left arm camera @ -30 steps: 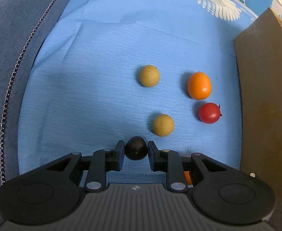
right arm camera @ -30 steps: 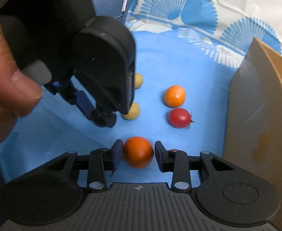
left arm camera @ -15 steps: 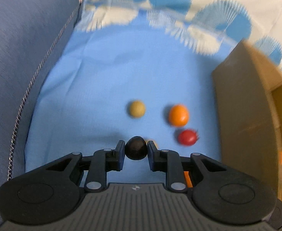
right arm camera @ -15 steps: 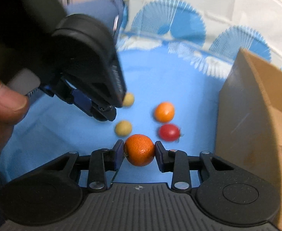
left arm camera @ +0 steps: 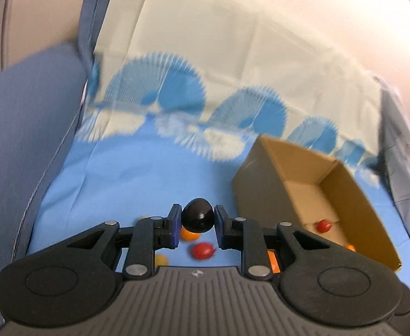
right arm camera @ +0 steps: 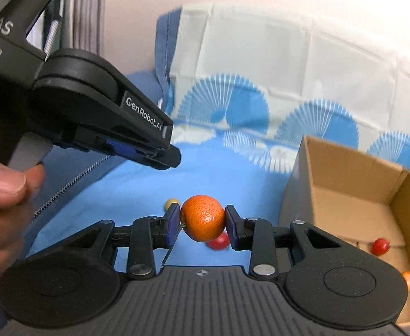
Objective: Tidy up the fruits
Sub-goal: 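Lift the mandarin and plum and carry both above the box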
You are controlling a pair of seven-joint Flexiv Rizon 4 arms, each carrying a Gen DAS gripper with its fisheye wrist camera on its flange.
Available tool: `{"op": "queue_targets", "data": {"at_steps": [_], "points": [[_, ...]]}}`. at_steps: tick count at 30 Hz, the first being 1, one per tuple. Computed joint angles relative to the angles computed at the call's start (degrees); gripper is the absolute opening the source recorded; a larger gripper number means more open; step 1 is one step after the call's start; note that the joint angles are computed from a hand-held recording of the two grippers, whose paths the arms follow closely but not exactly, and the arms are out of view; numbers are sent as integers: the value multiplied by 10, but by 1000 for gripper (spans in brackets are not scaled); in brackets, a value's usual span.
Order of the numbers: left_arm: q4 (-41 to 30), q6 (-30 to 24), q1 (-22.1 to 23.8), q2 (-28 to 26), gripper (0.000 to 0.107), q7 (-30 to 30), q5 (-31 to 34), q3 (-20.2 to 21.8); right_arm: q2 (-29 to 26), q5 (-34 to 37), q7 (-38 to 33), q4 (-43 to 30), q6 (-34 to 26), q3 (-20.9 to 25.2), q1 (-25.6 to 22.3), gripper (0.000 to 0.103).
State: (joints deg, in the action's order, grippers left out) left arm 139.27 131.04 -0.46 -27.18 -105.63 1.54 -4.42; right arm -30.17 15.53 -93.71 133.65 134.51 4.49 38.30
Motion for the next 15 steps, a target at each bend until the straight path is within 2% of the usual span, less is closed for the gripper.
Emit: {"op": "queue_targets", "data": {"at_steps": [4, 11, 15], "points": [[8, 85, 14, -15, 27, -21, 43, -6, 1, -35, -8, 24, 64, 13, -38, 36], [-5, 105, 52, -34, 27, -67, 89, -23, 8, -82, 13, 49, 142, 18, -122, 36], [-19, 111, 61, -48, 27, -84, 106, -30, 11, -135, 21, 41, 160, 4, -182, 36]]}}
